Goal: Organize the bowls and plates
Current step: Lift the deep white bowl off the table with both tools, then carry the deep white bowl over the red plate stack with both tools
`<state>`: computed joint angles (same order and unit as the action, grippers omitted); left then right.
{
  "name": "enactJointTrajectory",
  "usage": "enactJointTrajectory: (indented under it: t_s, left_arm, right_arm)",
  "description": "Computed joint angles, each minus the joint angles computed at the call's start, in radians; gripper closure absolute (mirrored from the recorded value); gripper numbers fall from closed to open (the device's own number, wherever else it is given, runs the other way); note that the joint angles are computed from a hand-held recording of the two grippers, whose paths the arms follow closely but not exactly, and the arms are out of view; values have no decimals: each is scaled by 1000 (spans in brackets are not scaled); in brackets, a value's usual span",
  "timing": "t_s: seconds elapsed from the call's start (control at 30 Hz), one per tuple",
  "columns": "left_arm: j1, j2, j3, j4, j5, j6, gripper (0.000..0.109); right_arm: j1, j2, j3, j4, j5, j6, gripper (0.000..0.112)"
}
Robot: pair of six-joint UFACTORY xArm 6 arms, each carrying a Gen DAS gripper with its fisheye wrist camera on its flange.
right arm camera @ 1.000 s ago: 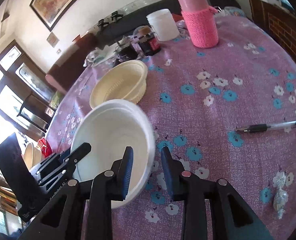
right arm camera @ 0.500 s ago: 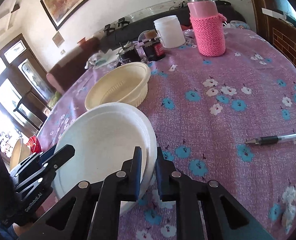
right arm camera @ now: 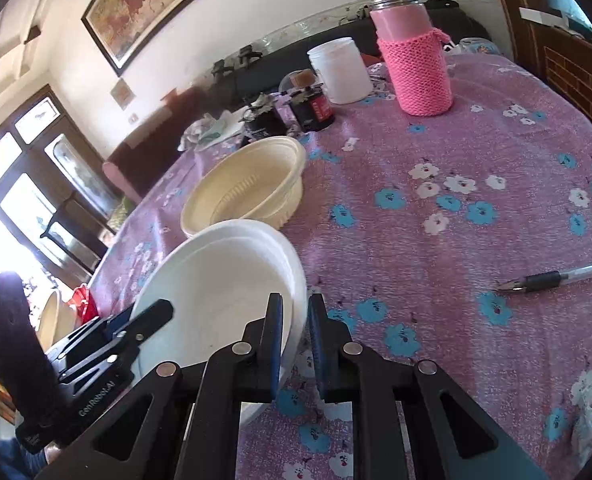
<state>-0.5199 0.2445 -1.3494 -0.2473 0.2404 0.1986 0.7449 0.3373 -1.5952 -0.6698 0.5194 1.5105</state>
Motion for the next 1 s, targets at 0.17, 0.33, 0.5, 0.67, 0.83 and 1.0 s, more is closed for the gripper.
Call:
enactJointTrajectory:
  t_s: [0.17, 0.33, 0.5, 0.67, 0.83, 1.0]
  left_arm:
    - [4, -1, 0, -48, 2, 26, 83]
    - [0, -10, 15, -68, -17, 50, 87]
    - [-10, -18, 26, -86, -39, 83, 97]
    - [-8, -12, 17, -110, -30, 102, 97]
    - [-6, -7, 10, -96, -23, 95, 97]
    - [-2, -5, 3, -74, -11, 76, 97]
  right_arm:
    - [8, 0, -15, 81, 48, -47, 89]
    - [22, 1, -33, 115, 96, -68, 93]
    - [35, 21, -71, 85, 125, -74, 103]
    - [20, 6, -33, 86, 62, -50, 103]
    - [16, 5, -26, 85, 39, -41, 103]
    - [18, 5, -30, 85, 41, -40, 103]
